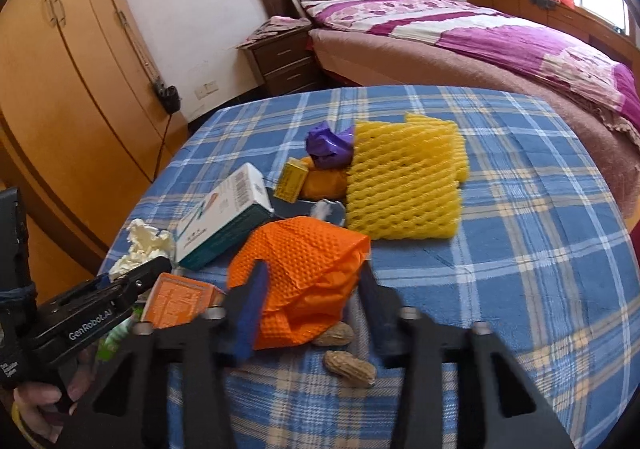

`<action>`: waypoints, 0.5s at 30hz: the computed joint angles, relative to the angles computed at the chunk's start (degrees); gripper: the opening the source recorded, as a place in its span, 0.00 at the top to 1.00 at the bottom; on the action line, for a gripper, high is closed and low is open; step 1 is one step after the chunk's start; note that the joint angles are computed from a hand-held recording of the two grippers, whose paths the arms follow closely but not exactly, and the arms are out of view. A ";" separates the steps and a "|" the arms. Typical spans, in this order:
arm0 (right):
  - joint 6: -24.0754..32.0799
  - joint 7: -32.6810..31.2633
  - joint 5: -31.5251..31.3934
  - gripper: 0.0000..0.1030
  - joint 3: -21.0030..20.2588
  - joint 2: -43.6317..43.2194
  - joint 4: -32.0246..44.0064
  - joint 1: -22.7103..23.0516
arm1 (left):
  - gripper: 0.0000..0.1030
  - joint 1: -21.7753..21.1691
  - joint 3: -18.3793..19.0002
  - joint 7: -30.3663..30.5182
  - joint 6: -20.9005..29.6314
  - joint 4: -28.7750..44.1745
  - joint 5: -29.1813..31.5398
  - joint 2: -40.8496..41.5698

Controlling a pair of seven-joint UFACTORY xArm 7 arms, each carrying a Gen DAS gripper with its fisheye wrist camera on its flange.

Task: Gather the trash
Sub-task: 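Grasp the crumpled white tissue with the left tool while the right tool grasps the orange mesh net, then carry tissue and orange net to the red bucket and open both tools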

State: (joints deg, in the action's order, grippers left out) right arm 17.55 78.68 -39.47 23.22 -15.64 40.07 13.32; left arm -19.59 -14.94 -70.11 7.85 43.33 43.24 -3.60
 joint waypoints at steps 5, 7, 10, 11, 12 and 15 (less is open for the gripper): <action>-1.26 0.60 0.55 0.90 0.31 -3.21 -1.47 -0.25 | 0.66 1.05 -1.54 -1.91 -0.35 -1.90 1.03 -3.29; -1.64 0.94 0.98 0.93 1.15 -4.79 -2.23 -1.04 | 0.66 1.75 -2.57 -2.14 -0.23 -2.70 0.79 -4.97; -2.39 1.44 1.62 0.95 2.71 -7.87 -3.55 -2.59 | 0.66 2.80 -4.15 -1.45 -0.24 -3.77 -0.74 -7.42; -2.74 1.38 2.02 0.96 3.10 -9.15 -4.07 -3.05 | 0.66 3.06 -4.65 -0.94 -0.22 -4.17 -1.54 -8.45; -2.85 1.11 2.63 0.96 3.54 -10.20 -4.44 -3.42 | 0.66 3.71 -5.42 -0.64 -0.22 -4.20 -1.95 -8.86; -2.66 0.09 4.84 0.96 4.78 -13.97 -5.54 -4.29 | 0.66 4.54 -7.25 0.72 0.11 -4.61 -4.07 -11.03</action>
